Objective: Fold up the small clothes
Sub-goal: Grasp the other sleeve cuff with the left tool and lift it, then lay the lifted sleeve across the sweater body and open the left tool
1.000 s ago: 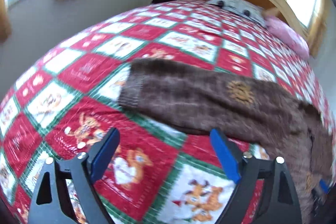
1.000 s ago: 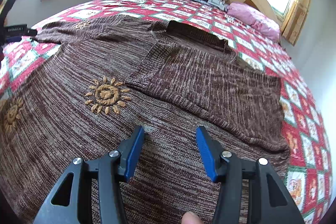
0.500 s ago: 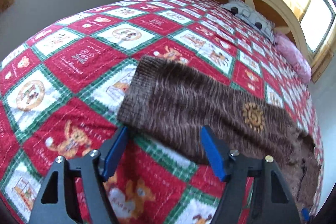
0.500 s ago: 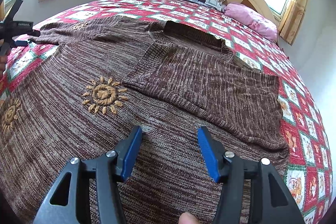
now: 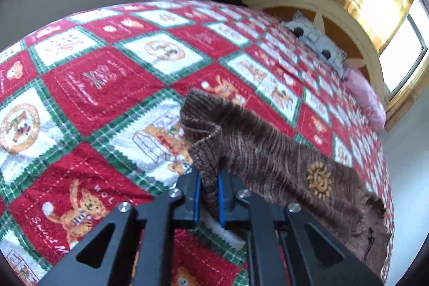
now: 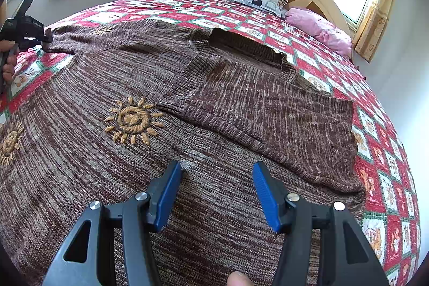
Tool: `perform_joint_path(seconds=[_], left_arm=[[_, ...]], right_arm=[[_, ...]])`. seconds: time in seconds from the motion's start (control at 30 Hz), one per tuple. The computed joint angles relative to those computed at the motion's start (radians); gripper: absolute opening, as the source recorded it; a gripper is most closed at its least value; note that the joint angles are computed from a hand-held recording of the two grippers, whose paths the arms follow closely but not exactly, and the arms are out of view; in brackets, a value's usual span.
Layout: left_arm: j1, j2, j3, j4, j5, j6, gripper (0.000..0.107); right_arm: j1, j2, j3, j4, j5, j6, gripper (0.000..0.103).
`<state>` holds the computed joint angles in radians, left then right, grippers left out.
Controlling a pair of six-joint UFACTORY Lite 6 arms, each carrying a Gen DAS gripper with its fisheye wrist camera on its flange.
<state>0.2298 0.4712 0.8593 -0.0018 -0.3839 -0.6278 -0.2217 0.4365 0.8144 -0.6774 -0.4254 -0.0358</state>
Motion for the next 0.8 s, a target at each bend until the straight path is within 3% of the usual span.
perform_joint_path(seconds=[0.13, 0.33, 0.57, 0.8], left_arm=[[-0.058, -0.059, -0.02, -0.128, -0.003, 0.158, 0.01], [-0.155, -0.133, 0.016, -0.151, 0.037, 0.199, 0.01], [-0.341, -0.143, 0.156, -0.395, 0.117, 0.448, 0.01], [-0.507, -0.05, 0.366, -0.63, 0.168, 0.657, 0.01]], right_arm=[[-0.001, 0.002, 0.003, -0.009, 0.0, 0.01, 0.057], [-0.002, 0.003, 0.006, -0.021, 0.0, 0.026, 0.057], [-0.011, 0.003, 0.008, -0.04, -0.008, 0.047, 0.057], [-0.03, 0.009, 0.019, -0.096, -0.016, 0.108, 0.057]])
